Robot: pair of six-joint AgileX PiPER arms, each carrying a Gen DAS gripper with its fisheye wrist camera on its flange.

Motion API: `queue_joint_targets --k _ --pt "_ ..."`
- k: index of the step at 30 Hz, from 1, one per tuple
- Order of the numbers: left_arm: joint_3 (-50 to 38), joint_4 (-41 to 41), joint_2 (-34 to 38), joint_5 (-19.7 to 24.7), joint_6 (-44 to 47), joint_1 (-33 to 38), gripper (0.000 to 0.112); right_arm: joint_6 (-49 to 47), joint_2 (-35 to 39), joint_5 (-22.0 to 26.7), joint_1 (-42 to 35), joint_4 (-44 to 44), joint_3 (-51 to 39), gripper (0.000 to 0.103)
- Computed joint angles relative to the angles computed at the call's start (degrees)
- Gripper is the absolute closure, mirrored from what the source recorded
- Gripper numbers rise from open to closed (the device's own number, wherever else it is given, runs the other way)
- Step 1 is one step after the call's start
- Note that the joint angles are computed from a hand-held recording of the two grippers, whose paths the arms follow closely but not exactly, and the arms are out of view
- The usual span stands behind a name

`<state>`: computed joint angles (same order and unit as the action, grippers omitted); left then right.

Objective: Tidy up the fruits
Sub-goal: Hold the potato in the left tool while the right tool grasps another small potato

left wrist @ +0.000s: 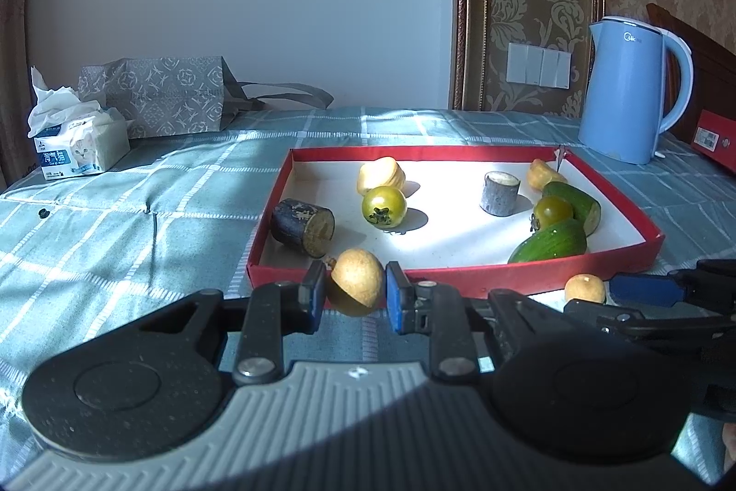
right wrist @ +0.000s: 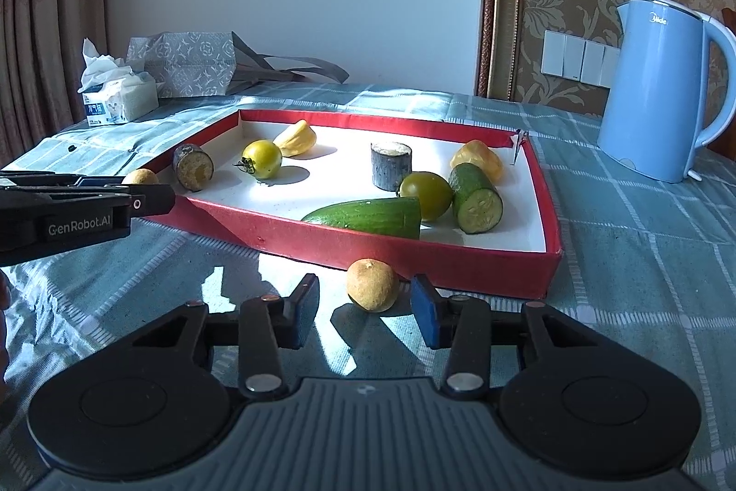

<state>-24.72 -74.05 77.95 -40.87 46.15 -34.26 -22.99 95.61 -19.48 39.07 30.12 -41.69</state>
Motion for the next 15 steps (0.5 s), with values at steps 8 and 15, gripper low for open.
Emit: queue_joint_targets --k 8,15 --pt "-0.1 -0.14 -0.01 0.15 0.23 0.03 0.088 -10.55 1.57 -0.07 1.83 9.69 -2.35 0.07" --pt "-0.27 -0.64 0.31 -0.27 0.86 -0.04 0.088 -11.35 1.9 0.42 1.73 10.47 -2.84 0.078"
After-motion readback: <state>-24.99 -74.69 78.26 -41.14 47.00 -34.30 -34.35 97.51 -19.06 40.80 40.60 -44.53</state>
